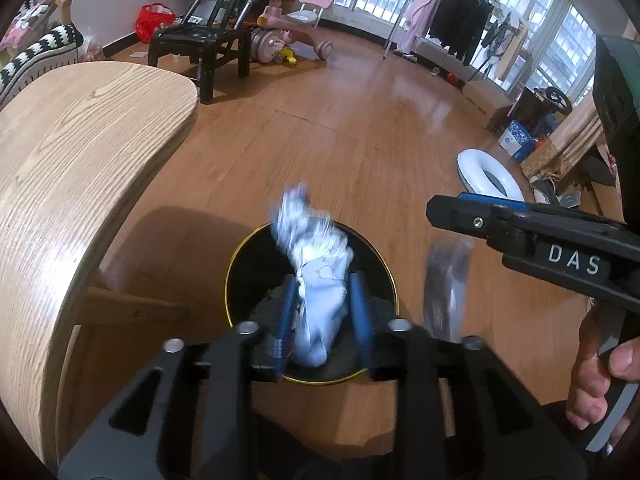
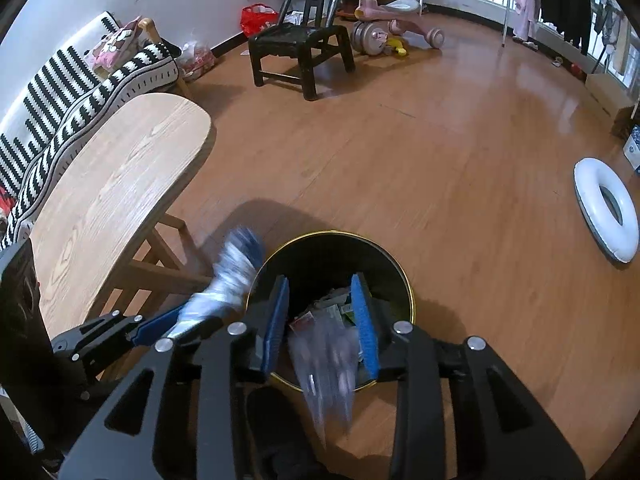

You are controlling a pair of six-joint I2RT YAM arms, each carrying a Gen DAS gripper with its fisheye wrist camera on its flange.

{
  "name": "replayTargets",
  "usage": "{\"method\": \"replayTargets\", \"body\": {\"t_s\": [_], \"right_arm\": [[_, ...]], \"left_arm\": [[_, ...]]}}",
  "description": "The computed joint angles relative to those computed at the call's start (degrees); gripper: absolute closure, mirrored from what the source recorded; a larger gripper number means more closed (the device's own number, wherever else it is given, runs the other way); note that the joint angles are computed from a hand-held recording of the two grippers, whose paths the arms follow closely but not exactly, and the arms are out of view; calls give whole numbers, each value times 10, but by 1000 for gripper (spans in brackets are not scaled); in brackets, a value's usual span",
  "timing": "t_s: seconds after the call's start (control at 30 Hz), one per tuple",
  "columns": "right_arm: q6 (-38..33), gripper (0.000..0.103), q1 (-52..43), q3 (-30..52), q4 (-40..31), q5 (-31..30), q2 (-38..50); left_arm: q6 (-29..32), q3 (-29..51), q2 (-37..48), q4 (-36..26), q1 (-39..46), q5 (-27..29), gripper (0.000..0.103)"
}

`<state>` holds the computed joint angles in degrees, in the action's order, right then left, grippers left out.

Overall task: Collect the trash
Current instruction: 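Move both grippers back over the table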

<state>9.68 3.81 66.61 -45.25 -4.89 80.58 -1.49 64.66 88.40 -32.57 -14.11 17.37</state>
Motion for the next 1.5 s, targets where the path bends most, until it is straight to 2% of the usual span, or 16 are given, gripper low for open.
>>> {"method": "replayTargets", "body": {"t_s": [0.03, 0.07, 0.27, 0.67, 0.7, 0.77, 0.87, 1.0, 1.2, 1.33, 1.5], "right_arm": [[2, 52, 0, -2, 2, 4, -3], [4, 47, 0, -3, 4, 7, -5], [11, 46, 1, -6, 8, 9, -10], [18, 45, 18, -4, 7, 19, -10], [19, 45, 21, -2, 7, 20, -9], [22, 36, 28, 4, 8, 21, -7], [33, 32, 54, 15, 19, 21, -6], [54, 32, 119, 48, 32, 24, 11], [69, 32, 261, 148, 42, 52, 90], [73, 32, 360, 244, 38, 70, 167], [73, 32, 465, 411, 0, 81, 290]], "left_arm": [[-3, -3, -3, 4, 0, -2, 44], [-5, -7, -6, 10, 0, -4, 33], [-10, -18, -17, 19, 1, -8, 26], [-16, -30, -36, 18, 14, -12, 21], [-13, -32, -41, 16, 18, -14, 20], [-6, -33, -50, 9, 28, -16, 17], [15, -40, -79, -6, 60, -32, 11], [69, -42, -130, -39, 158, -13, 10], [196, -7, -154, -109, 407, 61, 10], [286, 44, -116, -145, 599, 109, 9], [339, 130, -29, -162, 769, 142, 9]]}}
